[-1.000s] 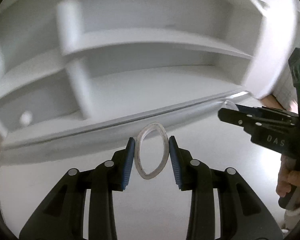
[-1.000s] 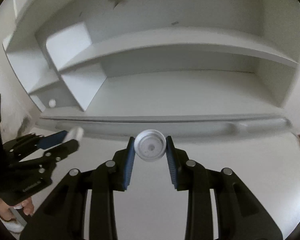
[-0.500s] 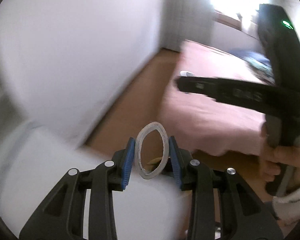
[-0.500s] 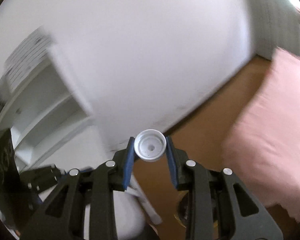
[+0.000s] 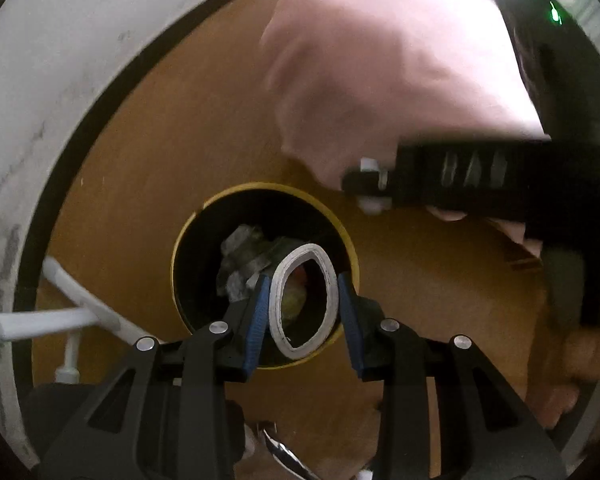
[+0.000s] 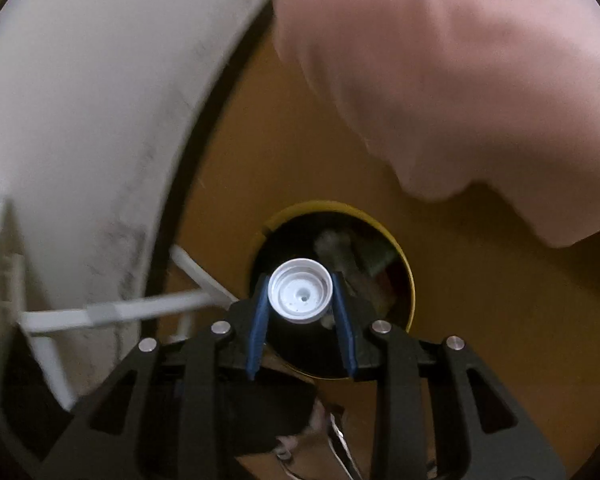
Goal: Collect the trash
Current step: 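Carry the bottle cap and clear ring with both tools over the bin, then open both tools to drop the cap and ring into the bin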
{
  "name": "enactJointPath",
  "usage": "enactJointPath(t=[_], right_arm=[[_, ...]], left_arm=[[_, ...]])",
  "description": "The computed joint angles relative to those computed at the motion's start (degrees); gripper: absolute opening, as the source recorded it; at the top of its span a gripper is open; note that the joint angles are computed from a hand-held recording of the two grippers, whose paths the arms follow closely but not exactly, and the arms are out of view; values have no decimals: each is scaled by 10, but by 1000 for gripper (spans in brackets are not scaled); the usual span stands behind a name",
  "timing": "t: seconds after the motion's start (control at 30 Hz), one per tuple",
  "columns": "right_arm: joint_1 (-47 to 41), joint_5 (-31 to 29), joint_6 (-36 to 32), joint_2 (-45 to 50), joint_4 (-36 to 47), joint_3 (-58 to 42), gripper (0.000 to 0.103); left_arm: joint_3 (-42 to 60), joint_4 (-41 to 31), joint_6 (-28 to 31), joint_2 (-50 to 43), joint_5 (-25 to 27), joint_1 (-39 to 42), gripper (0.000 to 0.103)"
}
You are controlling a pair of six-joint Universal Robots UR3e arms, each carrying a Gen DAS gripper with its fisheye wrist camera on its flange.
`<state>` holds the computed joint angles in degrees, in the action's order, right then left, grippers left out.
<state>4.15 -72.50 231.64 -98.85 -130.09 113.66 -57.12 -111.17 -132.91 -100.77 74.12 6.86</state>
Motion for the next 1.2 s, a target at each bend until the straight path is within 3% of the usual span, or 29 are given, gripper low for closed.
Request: enactJointPath(t=[0.1, 0.27, 0.73, 0.77, 0.8, 0.83, 0.87, 1.0, 1.07, 1.13, 1.2], right_arm=[[6, 33, 10, 82, -70, 21, 31], [-1, 56, -3, 137, -91, 10, 31], [-10, 51, -8, 100, -80, 35, 31], [-11, 52, -10, 100, -81, 34, 34], [-14, 53, -14, 96, -75, 33, 57], [-17, 52, -15, 90, -64, 31, 89], [-19, 43, -14, 76, -51, 29, 96], [-71, 31, -19, -30, 24, 40, 96], [-104, -4, -4, -125, 104, 22, 96], [-92, -110, 12, -168, 218, -80, 96], [-11, -297, 54, -176, 294, -200, 96]], left_arm=[[-36, 47, -50, -33, 39, -17, 34], [-58, 40, -55, -31, 56, 18, 33], [-60, 30, -41, -32, 34, 17, 34], [-54, 25, -44, -34, 37, 12, 37], [-47, 19, -47, -39, 38, 8, 60], [-44, 18, -54, -41, 39, 5, 79], [-49, 21, -57, -35, 36, 6, 97], [-23, -21, -56, -21, 7, 0, 97], [3, -56, -39, 0, -18, -5, 97], [110, -164, 3, 11, -61, -8, 97], [230, -297, 108, 47, -163, 36, 97]])
